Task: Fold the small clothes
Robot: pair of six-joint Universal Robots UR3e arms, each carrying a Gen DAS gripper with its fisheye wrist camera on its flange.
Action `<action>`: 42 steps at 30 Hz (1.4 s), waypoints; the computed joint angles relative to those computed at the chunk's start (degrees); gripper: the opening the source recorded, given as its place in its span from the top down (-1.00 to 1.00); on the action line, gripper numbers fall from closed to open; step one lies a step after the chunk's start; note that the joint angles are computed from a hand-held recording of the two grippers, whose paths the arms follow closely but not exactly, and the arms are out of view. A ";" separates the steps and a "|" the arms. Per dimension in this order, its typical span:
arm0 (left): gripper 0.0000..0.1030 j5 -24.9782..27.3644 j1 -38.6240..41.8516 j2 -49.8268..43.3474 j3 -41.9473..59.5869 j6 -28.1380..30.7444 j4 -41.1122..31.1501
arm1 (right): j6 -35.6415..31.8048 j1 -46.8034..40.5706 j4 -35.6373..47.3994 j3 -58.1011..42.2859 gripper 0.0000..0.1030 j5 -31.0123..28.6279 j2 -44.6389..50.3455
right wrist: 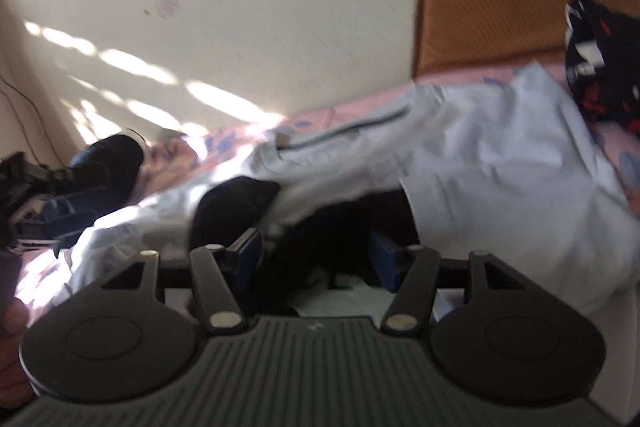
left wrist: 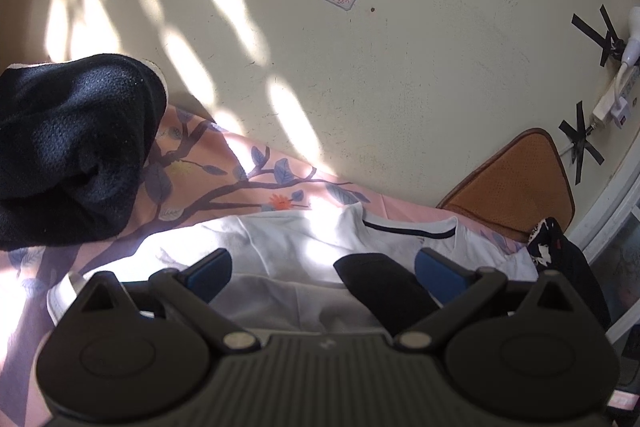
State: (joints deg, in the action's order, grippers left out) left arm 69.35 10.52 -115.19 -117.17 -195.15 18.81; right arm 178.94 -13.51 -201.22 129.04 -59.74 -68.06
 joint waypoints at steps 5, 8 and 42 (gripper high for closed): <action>-0.96 0.77 -1.45 -1.85 2.50 1.33 -3.80 | 1.41 -1.55 -0.49 1.13 -0.19 2.88 -0.44; -0.96 2.45 -2.58 -2.69 3.59 2.17 -4.79 | 0.77 -1.88 -0.87 1.81 -0.26 3.58 -0.79; -0.99 6.95 -5.17 -4.87 6.40 3.43 -7.86 | 1.28 -2.06 -4.14 2.74 -0.54 3.26 -0.11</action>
State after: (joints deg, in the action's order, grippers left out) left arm 76.30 5.35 -120.05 -110.77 -191.72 10.95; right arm 180.22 -15.58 -205.36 131.78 -56.48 -68.16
